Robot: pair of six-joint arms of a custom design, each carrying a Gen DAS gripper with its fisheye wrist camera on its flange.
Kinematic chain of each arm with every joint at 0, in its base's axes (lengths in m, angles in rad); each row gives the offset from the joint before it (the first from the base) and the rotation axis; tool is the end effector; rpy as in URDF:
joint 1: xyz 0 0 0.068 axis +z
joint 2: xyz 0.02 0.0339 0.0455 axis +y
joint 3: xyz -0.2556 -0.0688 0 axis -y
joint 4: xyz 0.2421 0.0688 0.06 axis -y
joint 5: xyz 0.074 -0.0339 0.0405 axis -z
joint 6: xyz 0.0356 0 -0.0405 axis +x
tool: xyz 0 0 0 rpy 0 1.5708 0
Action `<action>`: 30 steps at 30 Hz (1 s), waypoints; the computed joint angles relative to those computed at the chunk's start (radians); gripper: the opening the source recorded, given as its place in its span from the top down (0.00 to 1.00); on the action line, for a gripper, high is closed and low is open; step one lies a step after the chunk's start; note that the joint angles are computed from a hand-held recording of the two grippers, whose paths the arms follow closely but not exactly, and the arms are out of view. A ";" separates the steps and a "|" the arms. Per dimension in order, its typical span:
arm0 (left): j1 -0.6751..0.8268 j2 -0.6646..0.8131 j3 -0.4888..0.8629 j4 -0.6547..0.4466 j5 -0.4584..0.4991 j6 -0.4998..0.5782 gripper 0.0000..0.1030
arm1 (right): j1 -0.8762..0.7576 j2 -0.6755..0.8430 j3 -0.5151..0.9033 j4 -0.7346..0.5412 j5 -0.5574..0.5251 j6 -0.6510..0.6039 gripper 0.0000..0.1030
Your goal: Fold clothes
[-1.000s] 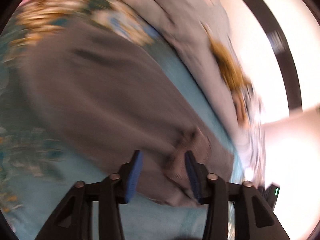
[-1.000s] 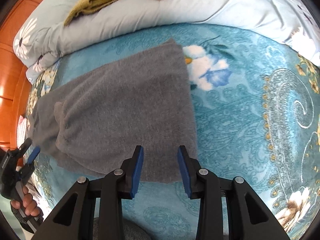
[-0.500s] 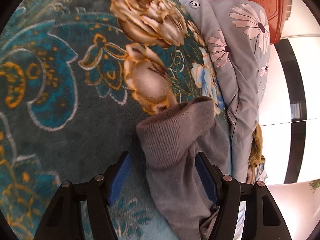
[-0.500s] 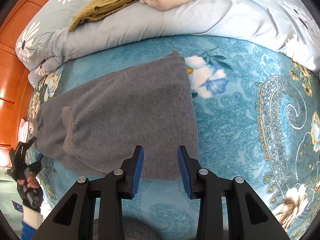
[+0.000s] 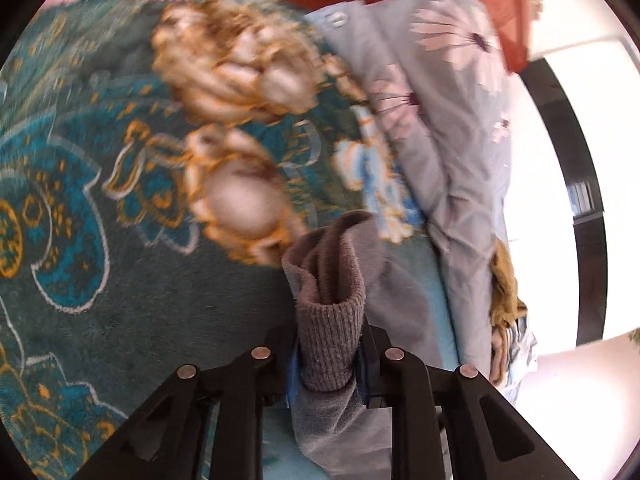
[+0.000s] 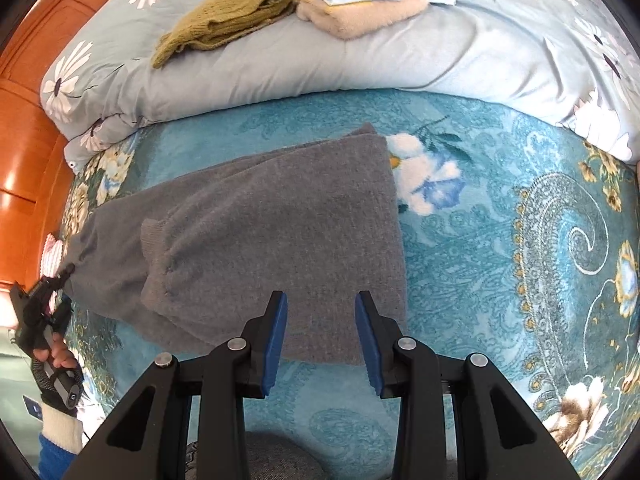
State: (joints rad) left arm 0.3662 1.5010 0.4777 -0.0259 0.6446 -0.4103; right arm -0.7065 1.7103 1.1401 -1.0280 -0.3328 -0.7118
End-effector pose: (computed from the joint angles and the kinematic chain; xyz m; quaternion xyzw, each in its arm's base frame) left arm 0.2229 0.0626 0.1042 -0.2713 0.8791 -0.3114 0.2378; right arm 0.2272 -0.1786 0.1788 -0.0003 0.9861 0.1345 0.0976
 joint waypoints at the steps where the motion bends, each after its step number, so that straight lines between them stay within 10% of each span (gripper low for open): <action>1: -0.025 -0.064 -0.001 -0.033 -0.008 -0.001 0.79 | 0.001 -0.001 0.006 -0.006 -0.005 -0.003 0.65; 11: -0.529 -0.445 0.164 -0.242 -0.213 -0.117 0.79 | -0.056 0.016 0.060 -0.066 -0.057 -0.050 0.65; 20: -1.094 -0.162 0.374 -0.201 -0.530 -0.232 0.79 | -0.147 0.108 0.150 -0.096 -0.088 -0.072 0.65; 30: -1.368 0.273 0.629 -0.305 -0.591 -0.253 0.75 | -0.231 0.221 0.223 -0.102 -0.093 -0.081 0.65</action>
